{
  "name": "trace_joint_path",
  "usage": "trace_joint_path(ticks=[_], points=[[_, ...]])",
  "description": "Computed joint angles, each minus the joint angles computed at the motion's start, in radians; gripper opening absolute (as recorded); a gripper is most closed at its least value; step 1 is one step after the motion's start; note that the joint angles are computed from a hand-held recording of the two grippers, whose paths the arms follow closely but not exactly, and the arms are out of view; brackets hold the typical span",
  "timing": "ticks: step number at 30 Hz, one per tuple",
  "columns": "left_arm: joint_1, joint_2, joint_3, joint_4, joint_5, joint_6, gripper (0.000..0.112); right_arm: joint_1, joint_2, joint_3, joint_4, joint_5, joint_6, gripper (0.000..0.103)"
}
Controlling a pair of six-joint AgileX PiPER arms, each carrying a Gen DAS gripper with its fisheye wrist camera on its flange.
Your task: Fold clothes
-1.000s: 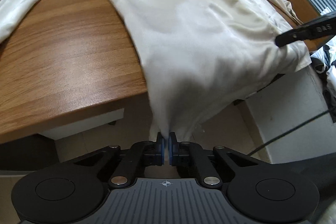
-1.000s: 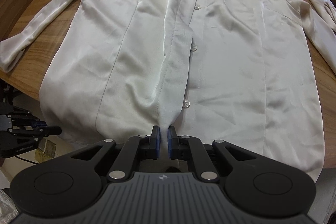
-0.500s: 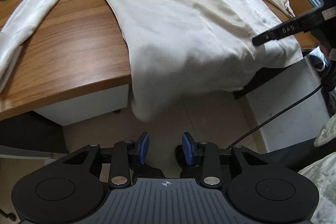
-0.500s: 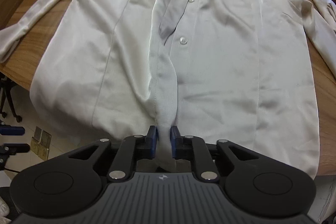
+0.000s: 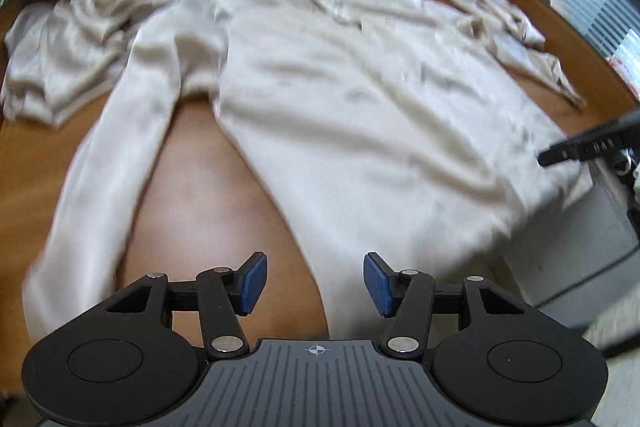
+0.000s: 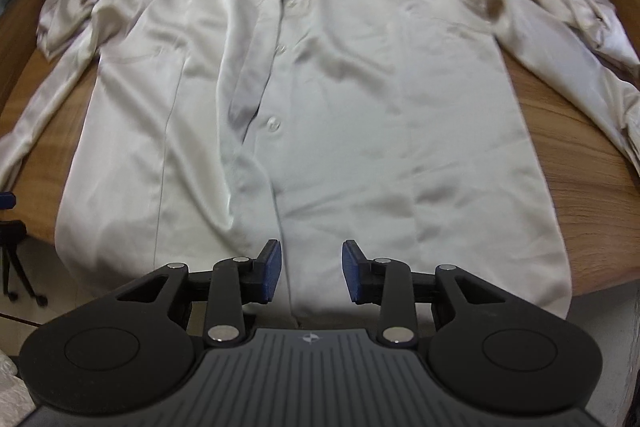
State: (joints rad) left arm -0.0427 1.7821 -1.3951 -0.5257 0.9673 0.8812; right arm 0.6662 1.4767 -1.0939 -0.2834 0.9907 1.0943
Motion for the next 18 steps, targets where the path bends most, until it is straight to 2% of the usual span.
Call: trace_joint_path(ticks=[4,8,13,18], points=[[-0.044,0.121,-0.212,0.012,0.040,-0.050,0.057,-0.043,-0.010,-0.025,-0.048,-0.006,0.034,0.038],[-0.120,0.236,-0.400,0.075,0.050,-0.148,0.058,-0.130,0.012,-0.072,-0.052,-0.038,-0.034,0.038],[-0.218,0.388,-0.662,0.191,0.084,-0.360,0.061,-0.309,0.065,-0.133,0.072,-0.146,-0.307,0.038],[-0.315,0.534,-0.945,0.350,0.153,-0.613,0.065,-0.528,0.189,-0.252,0.363,-0.210,-0.765,0.038]])
